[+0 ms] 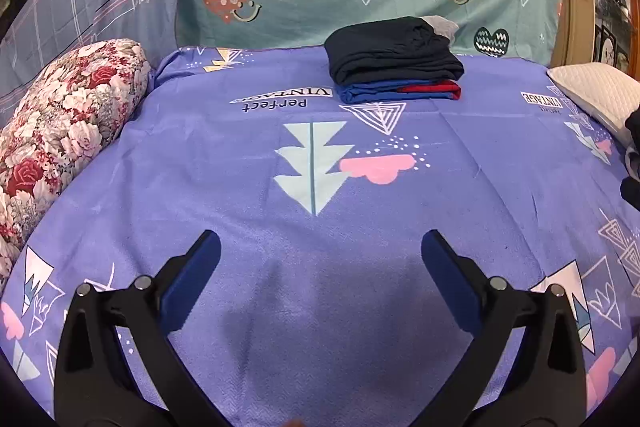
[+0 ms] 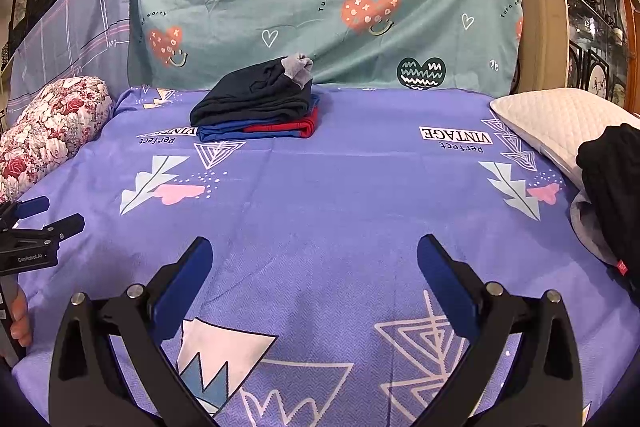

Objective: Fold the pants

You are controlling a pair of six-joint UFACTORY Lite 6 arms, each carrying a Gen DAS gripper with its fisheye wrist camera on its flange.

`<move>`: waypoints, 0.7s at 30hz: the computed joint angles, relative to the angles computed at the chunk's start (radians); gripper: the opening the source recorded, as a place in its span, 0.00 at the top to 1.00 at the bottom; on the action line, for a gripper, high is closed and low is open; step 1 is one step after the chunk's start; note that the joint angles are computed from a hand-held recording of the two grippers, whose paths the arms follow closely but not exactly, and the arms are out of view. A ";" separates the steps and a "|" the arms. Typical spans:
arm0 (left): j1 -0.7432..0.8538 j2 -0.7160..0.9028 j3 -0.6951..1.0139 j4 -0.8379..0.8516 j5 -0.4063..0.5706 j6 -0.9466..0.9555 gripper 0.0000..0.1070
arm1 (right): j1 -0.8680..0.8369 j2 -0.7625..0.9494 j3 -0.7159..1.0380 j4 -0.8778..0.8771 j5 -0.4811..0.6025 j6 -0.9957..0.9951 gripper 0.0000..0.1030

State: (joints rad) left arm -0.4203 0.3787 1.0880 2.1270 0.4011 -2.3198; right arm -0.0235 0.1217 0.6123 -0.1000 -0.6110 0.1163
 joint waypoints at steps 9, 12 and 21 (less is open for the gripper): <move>0.061 -0.024 -0.026 0.143 -0.047 -0.199 0.06 | 0.000 0.003 0.005 0.001 0.006 0.001 0.01; 0.057 -0.024 -0.028 0.132 -0.042 -0.189 0.06 | 0.001 0.001 0.002 0.003 0.006 0.002 0.01; 0.055 -0.031 -0.034 0.129 -0.033 -0.181 0.06 | -0.001 -0.001 0.000 0.003 0.005 0.003 0.01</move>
State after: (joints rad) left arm -0.3651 0.3473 1.0537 2.2558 0.3679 -2.5013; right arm -0.0241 0.1210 0.6124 -0.0972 -0.6064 0.1194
